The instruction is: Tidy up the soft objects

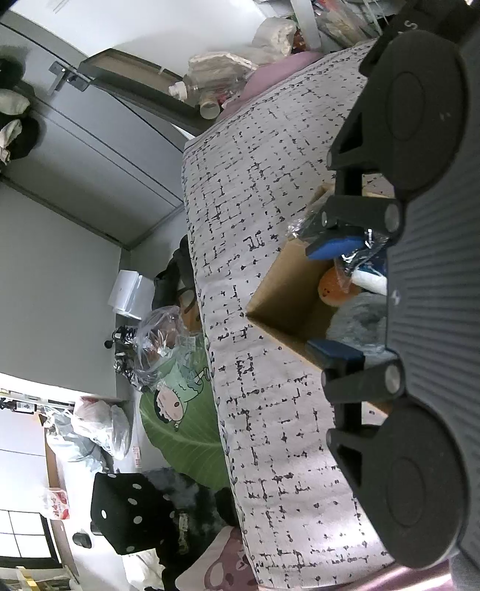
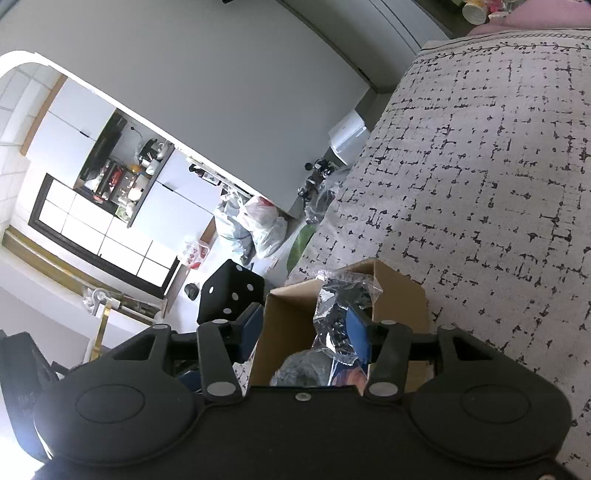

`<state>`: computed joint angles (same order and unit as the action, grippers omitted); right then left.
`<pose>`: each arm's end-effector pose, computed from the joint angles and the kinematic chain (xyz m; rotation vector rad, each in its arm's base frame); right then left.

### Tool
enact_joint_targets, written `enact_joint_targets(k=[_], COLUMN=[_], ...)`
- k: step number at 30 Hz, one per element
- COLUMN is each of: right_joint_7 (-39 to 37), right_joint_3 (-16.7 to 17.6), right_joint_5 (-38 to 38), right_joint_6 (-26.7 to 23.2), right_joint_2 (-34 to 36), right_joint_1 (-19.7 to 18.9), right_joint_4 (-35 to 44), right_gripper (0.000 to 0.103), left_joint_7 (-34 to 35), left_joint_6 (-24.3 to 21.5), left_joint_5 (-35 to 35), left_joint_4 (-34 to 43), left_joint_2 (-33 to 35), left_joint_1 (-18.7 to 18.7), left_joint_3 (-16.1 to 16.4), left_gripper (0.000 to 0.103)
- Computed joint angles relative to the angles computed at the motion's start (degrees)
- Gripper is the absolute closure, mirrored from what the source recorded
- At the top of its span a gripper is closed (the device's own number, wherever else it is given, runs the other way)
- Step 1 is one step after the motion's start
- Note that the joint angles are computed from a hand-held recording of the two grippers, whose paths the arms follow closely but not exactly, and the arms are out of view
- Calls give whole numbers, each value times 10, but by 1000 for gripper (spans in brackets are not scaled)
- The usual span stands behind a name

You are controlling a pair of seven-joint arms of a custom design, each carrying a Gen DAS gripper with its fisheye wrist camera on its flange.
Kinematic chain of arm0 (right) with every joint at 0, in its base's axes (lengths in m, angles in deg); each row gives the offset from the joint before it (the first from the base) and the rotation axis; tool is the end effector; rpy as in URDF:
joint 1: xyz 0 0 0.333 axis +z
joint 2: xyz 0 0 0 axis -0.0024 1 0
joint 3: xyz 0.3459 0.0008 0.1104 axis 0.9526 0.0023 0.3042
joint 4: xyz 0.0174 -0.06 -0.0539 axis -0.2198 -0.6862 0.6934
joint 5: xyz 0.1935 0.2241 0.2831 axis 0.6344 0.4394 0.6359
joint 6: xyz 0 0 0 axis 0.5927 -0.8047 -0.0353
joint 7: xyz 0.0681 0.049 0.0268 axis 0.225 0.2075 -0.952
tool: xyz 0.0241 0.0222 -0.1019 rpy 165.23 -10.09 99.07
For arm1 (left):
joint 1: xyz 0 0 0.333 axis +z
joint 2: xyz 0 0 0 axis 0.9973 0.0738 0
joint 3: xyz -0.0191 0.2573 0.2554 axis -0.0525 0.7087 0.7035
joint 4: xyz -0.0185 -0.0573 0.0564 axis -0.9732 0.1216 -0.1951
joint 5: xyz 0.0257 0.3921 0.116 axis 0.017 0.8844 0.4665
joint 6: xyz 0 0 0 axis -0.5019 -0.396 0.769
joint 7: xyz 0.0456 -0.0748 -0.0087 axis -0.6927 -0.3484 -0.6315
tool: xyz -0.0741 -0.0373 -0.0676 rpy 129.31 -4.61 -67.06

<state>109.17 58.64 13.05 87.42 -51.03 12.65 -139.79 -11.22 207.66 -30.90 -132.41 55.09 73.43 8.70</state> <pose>0.6578 0.2460 0.4176 -1.4841 1.5485 0.2480 0.6007 -0.2351 0.4625 -2.3572 1.2362 -0.7959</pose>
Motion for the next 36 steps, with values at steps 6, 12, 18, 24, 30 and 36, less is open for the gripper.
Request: enact_joint_targets(k=[6,12,18,24,30,36], right_joint_7=[-1,19,76,144,243,304], right_joint_3=[-5,-18,-34,-46,-54,-56], right_joint_5=[0,-37,-118,-208,-313,-363], right_joint_6=[1,15,45,86,128,154], right_joint_2=[-14,-44,-85,-125,-167,-211], right_joint_1=[0,8,19,34,49,58], right_joint_4=[-19,-55,-105,-147,-199,-242], right_gripper=[52,44,34,23,14,6], left_joint_7=[9,27,52,74,85,95], left_joint_6=[-26,-69,-90,-93,-82,-94], left_joint_5=[-6,-3,-16,-38,-49,-57], left_joint_4=[-5,-1,-6,-20,-46,-68], left_joint_2=[-14,-26,-42,-62,-91,-120], left_joint_1=[-5,-14,-18,-19,-19,-19], left_joint_3=[-9,-21,-33,-43,-52,-62], left_gripper=[56,39,33,26,25,19])
